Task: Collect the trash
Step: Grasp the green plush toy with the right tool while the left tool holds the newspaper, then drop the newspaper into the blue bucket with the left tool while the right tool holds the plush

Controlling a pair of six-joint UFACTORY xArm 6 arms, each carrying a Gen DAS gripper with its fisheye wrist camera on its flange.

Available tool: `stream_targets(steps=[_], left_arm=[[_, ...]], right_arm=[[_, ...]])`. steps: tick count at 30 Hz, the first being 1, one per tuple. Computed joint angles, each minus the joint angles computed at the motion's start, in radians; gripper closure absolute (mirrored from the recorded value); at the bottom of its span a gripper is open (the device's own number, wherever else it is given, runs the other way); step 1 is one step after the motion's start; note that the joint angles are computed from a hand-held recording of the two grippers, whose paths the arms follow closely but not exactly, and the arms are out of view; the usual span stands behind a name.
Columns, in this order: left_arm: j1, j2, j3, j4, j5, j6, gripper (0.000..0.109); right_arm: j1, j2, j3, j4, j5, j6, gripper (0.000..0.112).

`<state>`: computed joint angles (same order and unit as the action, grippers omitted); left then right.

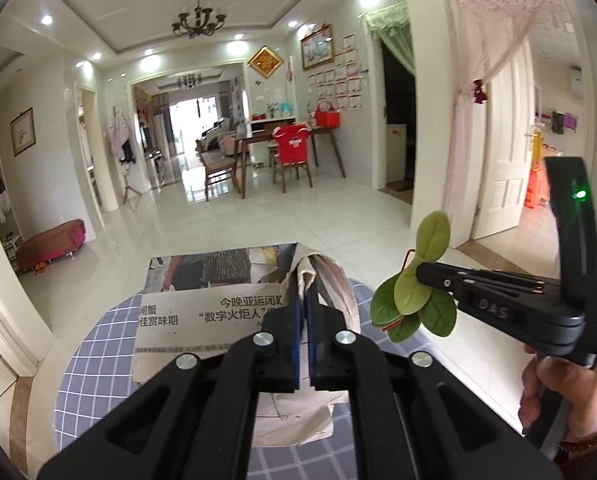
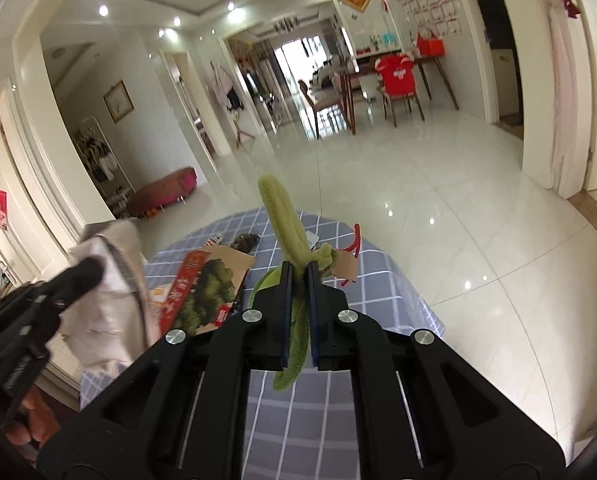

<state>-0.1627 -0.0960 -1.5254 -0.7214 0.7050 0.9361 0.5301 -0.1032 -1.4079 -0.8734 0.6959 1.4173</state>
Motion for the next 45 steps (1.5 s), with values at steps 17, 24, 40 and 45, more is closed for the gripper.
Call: stream_targets(steps=[17, 24, 40, 45], left_arm=[[-0.376, -0.312, 0.455, 0.129, 0.029, -0.100, 0.106], [-0.502, -0.224, 0.503, 0.209, 0.002, -0.164, 0.103], [-0.558, -0.159, 0.526, 0.310, -0.118, -0.271, 0.050], [-0.535, -0.180, 0.543, 0.304, -0.118, -0.247, 0.048]], right_arm=[[0.433, -0.662, 0.624, -0.148, 0.657, 0.450, 0.105], [0.544, -0.811, 0.782, -0.083, 0.845, 0.603, 0.105], [0.434, -0.929, 0.943, -0.016, 0.712, 0.610, 0.105], [0.408, -0.914, 0.940, -0.009, 0.670, 0.588, 0.105]])
